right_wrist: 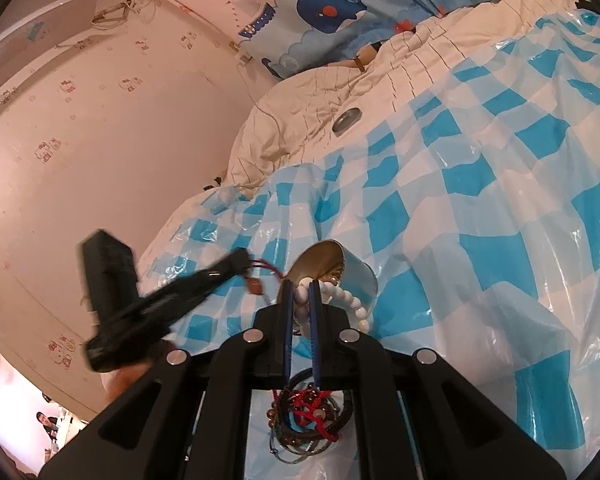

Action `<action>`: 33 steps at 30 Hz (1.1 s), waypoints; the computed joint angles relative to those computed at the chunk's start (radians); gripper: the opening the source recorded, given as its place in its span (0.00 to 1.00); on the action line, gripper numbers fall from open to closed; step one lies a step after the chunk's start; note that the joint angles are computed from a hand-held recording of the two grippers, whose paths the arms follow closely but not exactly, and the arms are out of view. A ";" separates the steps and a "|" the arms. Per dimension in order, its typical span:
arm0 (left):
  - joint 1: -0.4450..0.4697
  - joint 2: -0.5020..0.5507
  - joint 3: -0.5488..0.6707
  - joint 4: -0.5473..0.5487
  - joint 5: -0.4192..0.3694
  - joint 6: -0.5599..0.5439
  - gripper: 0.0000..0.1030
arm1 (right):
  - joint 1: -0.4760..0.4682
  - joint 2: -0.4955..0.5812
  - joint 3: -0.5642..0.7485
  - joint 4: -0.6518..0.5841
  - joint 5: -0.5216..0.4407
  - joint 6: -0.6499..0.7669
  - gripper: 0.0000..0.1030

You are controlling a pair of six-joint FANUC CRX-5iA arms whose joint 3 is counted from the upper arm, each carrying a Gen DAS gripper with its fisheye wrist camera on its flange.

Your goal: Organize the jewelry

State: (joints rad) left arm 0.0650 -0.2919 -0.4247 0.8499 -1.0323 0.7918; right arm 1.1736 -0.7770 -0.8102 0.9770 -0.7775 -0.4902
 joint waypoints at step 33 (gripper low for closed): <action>0.099 -0.072 -0.006 -0.262 -0.231 0.005 0.78 | -0.113 0.102 0.102 -0.345 0.063 0.173 0.42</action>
State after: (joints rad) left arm 0.1642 -0.3634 -0.4310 0.5877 -1.2637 0.7971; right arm 1.0609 -0.6755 -0.7078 0.6316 -0.7146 -0.3177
